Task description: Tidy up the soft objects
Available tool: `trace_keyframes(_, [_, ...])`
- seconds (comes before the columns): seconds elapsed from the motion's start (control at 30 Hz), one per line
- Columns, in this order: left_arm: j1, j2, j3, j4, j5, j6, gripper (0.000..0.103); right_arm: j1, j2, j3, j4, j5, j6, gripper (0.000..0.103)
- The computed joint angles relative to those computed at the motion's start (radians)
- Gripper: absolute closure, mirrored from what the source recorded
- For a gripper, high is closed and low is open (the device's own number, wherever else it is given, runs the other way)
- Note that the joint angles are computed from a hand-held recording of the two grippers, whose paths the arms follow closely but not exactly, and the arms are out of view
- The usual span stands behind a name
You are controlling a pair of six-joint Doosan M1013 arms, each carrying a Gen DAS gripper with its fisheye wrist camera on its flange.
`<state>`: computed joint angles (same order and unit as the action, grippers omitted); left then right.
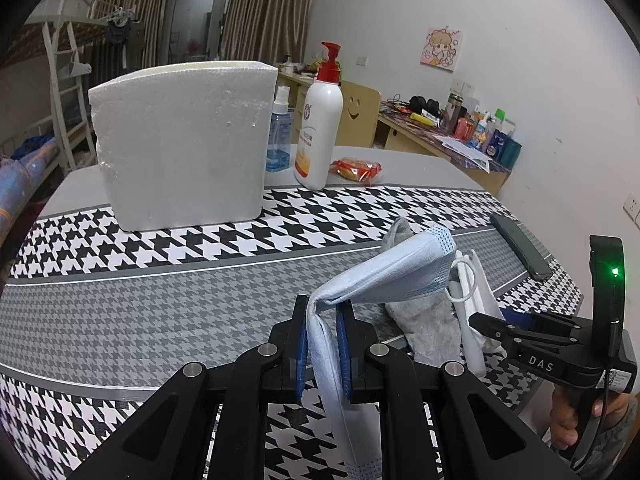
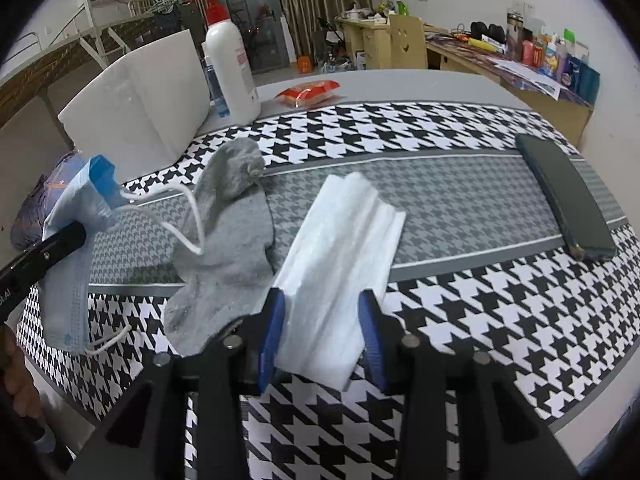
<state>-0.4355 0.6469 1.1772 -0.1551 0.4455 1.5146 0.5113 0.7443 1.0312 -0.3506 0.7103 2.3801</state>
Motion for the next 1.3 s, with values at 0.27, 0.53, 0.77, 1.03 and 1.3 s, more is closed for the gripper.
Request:
trace_keyframes(0.27, [-0.001, -0.01, 0.013, 0.015, -0.012, -0.011, 0.089, -0.005, -0.016, 0.024, 0.062, -0.057, -0.044, 0.097])
trace_keyframes(0.53, [-0.001, -0.022, 0.031, 0.033, -0.032, -0.024, 0.089, -0.006, -0.047, 0.066, -0.036, -0.097, 0.074, 0.1])
trace_keyframes(0.77, [-0.005, -0.023, 0.028, 0.035, -0.031, -0.022, 0.089, 0.01, -0.042, 0.046, -0.152, -0.008, 0.15, 0.099])
trace_keyframes(1.03, [-0.006, -0.021, 0.024, 0.063, -0.026, -0.052, 0.089, 0.01, 0.005, -0.027, -0.099, 0.087, 0.058, 0.09])
trace_keyframes(1.3, [-0.005, -0.019, 0.022, 0.066, -0.022, -0.056, 0.089, 0.008, 0.018, -0.039, -0.075, 0.108, 0.025, 0.068])
